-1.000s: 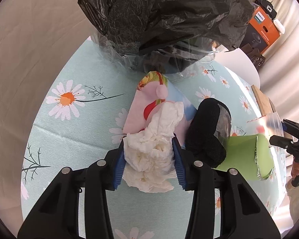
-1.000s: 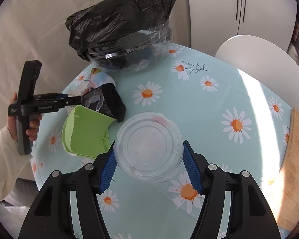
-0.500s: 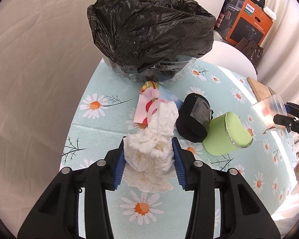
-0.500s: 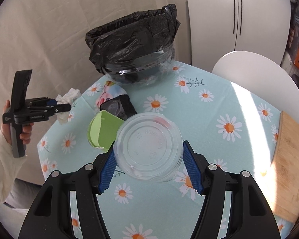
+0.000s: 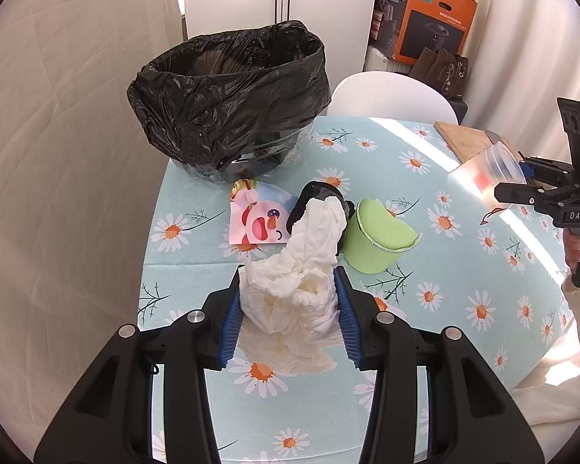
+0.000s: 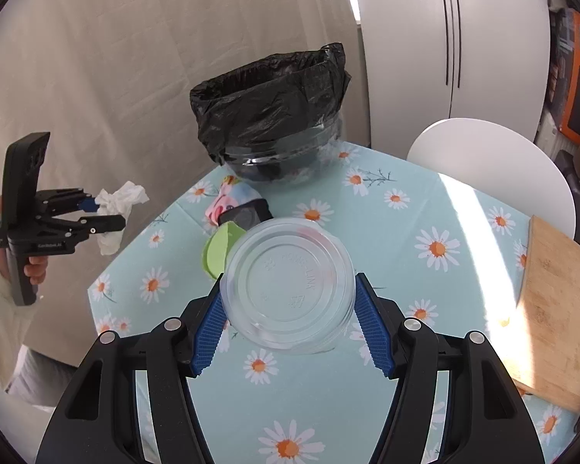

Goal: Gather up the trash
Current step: 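Lift the tissue and clear container and carry both over the bin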

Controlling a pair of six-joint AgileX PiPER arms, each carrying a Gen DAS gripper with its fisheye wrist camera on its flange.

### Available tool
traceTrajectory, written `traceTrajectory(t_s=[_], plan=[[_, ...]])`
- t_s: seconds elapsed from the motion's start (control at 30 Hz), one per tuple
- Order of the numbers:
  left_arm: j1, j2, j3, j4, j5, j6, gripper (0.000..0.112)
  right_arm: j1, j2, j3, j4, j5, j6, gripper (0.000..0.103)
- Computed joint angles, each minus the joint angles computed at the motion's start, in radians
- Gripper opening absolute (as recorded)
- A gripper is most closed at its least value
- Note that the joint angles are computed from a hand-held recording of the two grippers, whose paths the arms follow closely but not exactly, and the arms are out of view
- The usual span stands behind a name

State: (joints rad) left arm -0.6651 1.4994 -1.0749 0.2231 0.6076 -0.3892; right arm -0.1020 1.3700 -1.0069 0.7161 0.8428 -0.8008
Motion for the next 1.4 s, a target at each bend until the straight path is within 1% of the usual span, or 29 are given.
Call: traceTrajectory(t_s=[0.17, 0.27, 0.33, 0.47, 0.5, 0.57, 0.67, 0.73, 0.87, 0.93, 1.07, 1.27, 1.33, 1.4], plan=[[-0.043, 0.006, -0.053, 0.036, 0.07, -0.014, 0.045, -0.018, -0.041, 0.032, 0.044, -0.001, -0.03, 0.059], [-0.058, 0.002, -0.088, 0.055, 0.114, -0.024, 0.045, -0.025, -0.046, 0.034, 0.076, 0.013, -0.05, 0.059], [-0.056, -0.012, -0.102, 0.06, 0.13, -0.026, 0.045, -0.016, -0.049, 0.027, 0.073, 0.014, -0.04, 0.059], [-0.017, -0.036, -0.131, 0.022, 0.133, 0.058, 0.045, 0.021, -0.062, 0.012, 0.051, -0.013, 0.011, 0.059], [0.002, -0.039, -0.136, 0.003, 0.124, 0.091, 0.045, 0.035, -0.064, 0.008, 0.039, -0.026, 0.03, 0.059], [0.057, -0.043, -0.14, -0.081, 0.092, 0.196, 0.045, 0.072, -0.065, -0.011, -0.006, -0.058, 0.094, 0.059], [0.158, -0.034, -0.157, -0.269, 0.064, 0.419, 0.045, 0.115, -0.056, -0.049, -0.041, -0.085, 0.177, 0.059], [0.213, -0.018, -0.174, -0.355, 0.06, 0.544, 0.046, 0.13, -0.044, -0.077, -0.032, -0.09, 0.212, 0.059], [0.34, 0.027, -0.216, -0.588, 0.099, 0.843, 0.046, 0.211, -0.009, -0.142, -0.16, -0.146, 0.41, 0.059], [0.388, 0.053, -0.239, -0.649, 0.125, 0.938, 0.046, 0.251, 0.002, -0.16, -0.232, -0.178, 0.512, 0.059], [0.48, 0.098, -0.293, -0.746, 0.201, 1.109, 0.046, 0.338, 0.009, -0.167, -0.4, -0.238, 0.747, 0.059], [0.611, 0.191, -0.426, -0.877, 0.377, 1.315, 0.046, 0.468, 0.006, -0.15, -0.696, -0.299, 1.153, 0.059], [0.631, 0.221, -0.473, -0.897, 0.429, 1.355, 0.046, 0.498, 0.004, -0.135, -0.752, -0.326, 1.247, 0.059], [0.641, 0.249, -0.516, -0.904, 0.462, 1.375, 0.046, 0.517, 0.012, -0.13, -0.774, -0.348, 1.297, 0.059]])
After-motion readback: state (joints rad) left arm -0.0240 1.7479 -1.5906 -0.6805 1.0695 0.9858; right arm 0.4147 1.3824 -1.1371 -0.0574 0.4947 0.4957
